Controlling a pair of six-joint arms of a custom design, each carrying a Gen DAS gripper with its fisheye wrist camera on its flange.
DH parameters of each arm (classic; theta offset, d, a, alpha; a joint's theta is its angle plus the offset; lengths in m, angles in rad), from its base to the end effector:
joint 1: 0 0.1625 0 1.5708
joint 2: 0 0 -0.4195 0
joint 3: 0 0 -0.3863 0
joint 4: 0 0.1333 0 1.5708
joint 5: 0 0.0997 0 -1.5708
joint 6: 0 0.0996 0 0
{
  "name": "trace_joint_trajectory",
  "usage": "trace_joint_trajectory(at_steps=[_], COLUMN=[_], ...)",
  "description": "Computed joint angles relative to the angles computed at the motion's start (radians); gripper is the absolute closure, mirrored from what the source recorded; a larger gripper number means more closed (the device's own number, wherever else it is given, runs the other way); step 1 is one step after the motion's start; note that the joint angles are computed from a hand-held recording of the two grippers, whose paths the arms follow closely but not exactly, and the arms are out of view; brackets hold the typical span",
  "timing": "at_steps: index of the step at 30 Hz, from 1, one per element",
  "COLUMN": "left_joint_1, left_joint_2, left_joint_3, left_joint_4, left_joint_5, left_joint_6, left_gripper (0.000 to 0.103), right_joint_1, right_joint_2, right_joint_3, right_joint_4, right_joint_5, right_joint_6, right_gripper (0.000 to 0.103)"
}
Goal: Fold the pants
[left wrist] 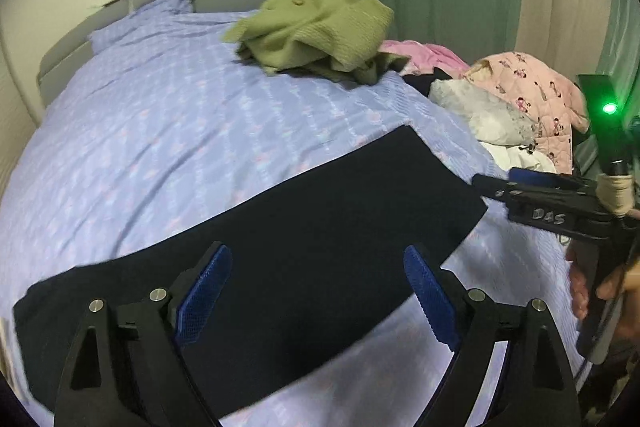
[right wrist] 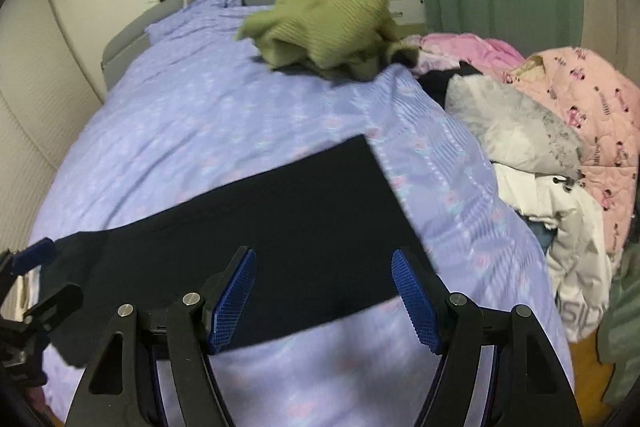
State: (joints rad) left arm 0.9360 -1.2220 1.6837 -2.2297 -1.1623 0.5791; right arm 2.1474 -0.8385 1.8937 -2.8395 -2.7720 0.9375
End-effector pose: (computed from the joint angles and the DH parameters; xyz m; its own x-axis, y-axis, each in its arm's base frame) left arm -0.2195 -0.5896 0.3146 -0.3388 0.8352 -0.4332 0.9164 0.3973 0.0492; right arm 0.3479 -0.4608 0.1243 -0.6724 0.6419 0.3685 0.0156 0.5101 -0.8600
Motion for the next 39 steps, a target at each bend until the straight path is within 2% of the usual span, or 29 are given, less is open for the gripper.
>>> trace_joint_trajectory(at_steps=[5,8,11,13,16,19,20,22,24,27,29,30,31,34,37,39], left_joint_1=[-0.018,-0.018,-0.014,-0.012,-0.009,-0.007,-0.006,-0.004,-0.004,-0.005,-0.002,0.0,0.001,0.005,0.005,0.003], left_joint_2=[0.059,0.078,0.092,0.105,0.119,0.131,0.134,0.139,0.145,0.156,0.163,0.165,0.168,0.167,0.167,0.174], left_joint_3=[0.044,0.049,0.055,0.053,0.046,0.036,0.031,0.02,0.013,0.01,0.003,0.0,-0.006,-0.018,-0.015,-0.019], left_joint_4=[-0.053,-0.032,-0.027,-0.023,-0.021,-0.024,-0.022,-0.02,-0.022,-0.023,-0.01,-0.003,0.01,0.036,0.026,0.032], left_joint_5=[0.023,0.035,0.048,0.054,0.055,0.049,0.04,0.024,0.016,0.013,0.004,-0.003,-0.007,-0.025,-0.028,-0.021], left_joint_6=[-0.021,-0.06,-0.071,-0.073,-0.073,-0.077,-0.079,-0.083,-0.089,-0.1,-0.118,-0.127,-0.14,-0.159,-0.163,-0.165], left_gripper=[0.014,0.014,0.014,0.014,0.014,0.014,0.014,0.014,0.014,0.014,0.016,0.017,0.018,0.019,0.019,0.019], right_joint_1=[-0.13,-0.193,-0.246,-0.273,-0.308,-0.32,-0.319,-0.296,-0.304,-0.361,-0.373,-0.369,-0.362,-0.348,-0.327,-0.354], right_joint_2=[-0.042,-0.056,-0.056,-0.057,-0.047,-0.053,-0.055,-0.05,-0.055,-0.068,-0.065,-0.061,-0.065,-0.087,-0.092,-0.1], right_joint_3=[0.107,0.154,0.173,0.169,0.169,0.178,0.183,0.173,0.182,0.224,0.229,0.225,0.221,0.234,0.244,0.245], right_joint_4=[-0.255,-0.384,-0.438,-0.404,-0.43,-0.457,-0.484,-0.453,-0.439,-0.551,-0.605,-0.611,-0.596,-0.644,-0.754,-0.739], right_joint_5=[0.115,0.22,0.303,0.326,0.368,0.412,0.445,0.411,0.412,0.515,0.535,0.535,0.54,0.606,0.574,0.593], right_joint_6=[-0.216,-0.295,-0.353,-0.356,-0.408,-0.397,-0.425,-0.474,-0.469,-0.466,-0.429,-0.422,-0.434,-0.47,-0.492,-0.465], right_gripper=[0.031,0.031,0.031,0.032,0.031,0.033,0.033,0.037,0.037,0.039,0.053,0.064,0.081,0.087,0.09,0.089])
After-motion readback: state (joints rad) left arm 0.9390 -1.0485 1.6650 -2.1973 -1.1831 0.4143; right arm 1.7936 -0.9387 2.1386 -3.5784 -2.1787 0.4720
